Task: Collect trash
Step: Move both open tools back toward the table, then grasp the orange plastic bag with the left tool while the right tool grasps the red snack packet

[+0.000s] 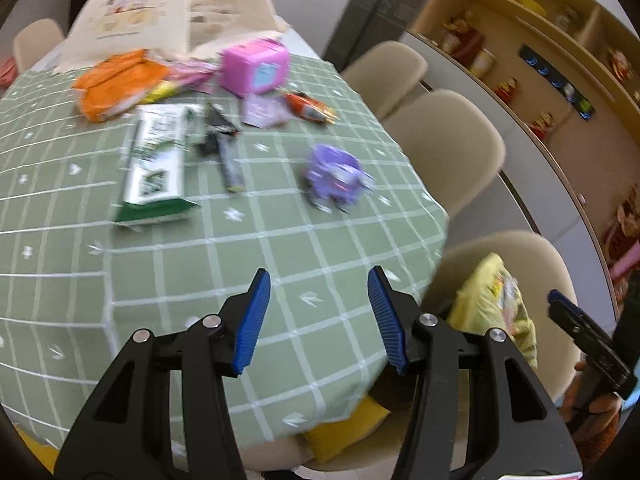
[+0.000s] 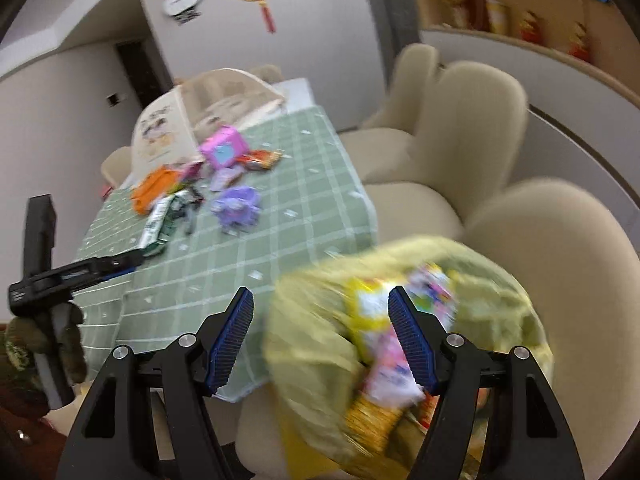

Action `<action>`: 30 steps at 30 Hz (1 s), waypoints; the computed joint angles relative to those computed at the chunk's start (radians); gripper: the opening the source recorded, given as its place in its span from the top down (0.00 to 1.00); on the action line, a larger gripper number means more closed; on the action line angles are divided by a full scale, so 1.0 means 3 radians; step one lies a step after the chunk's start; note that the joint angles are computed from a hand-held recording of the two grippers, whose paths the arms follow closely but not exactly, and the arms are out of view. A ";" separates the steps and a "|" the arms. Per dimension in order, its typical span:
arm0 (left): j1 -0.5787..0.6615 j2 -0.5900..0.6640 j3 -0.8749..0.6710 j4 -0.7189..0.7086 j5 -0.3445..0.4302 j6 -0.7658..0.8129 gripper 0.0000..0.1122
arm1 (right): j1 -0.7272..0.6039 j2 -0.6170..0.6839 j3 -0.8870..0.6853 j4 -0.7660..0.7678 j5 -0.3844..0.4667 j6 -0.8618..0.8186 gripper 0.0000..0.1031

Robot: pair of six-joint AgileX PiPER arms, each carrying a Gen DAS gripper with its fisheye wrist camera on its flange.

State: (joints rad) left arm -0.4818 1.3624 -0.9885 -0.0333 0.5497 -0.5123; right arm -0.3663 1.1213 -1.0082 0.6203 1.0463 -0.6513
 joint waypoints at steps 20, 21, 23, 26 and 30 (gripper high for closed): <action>0.2607 0.1875 -0.1899 -0.1381 0.0317 0.2295 0.56 | 0.2620 0.1846 -0.1657 -0.2126 -0.0761 0.2664 0.36; 0.2638 0.2062 -0.2120 -0.1372 0.0382 0.2180 0.56 | 0.2662 0.1937 -0.1744 -0.2183 -0.0735 0.2708 0.36; 0.2656 0.2385 -0.2535 -0.1302 0.0529 0.1950 0.56 | 0.2699 0.2124 -0.1927 -0.2179 -0.0660 0.2745 0.36; 0.2627 0.2829 -0.3188 -0.1065 0.0830 0.1580 0.56 | 0.2708 0.2384 -0.2229 -0.2180 -0.0477 0.2768 0.36; 0.2611 0.3060 -0.3580 -0.1096 0.1100 0.1642 0.76 | 0.2706 0.2732 -0.2764 -0.2350 -0.0200 0.2695 0.36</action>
State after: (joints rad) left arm 0.3015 2.2806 -2.0626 -0.3620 0.8799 -0.0198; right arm 0.4455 1.9409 -1.8374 -0.0848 0.9862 0.1573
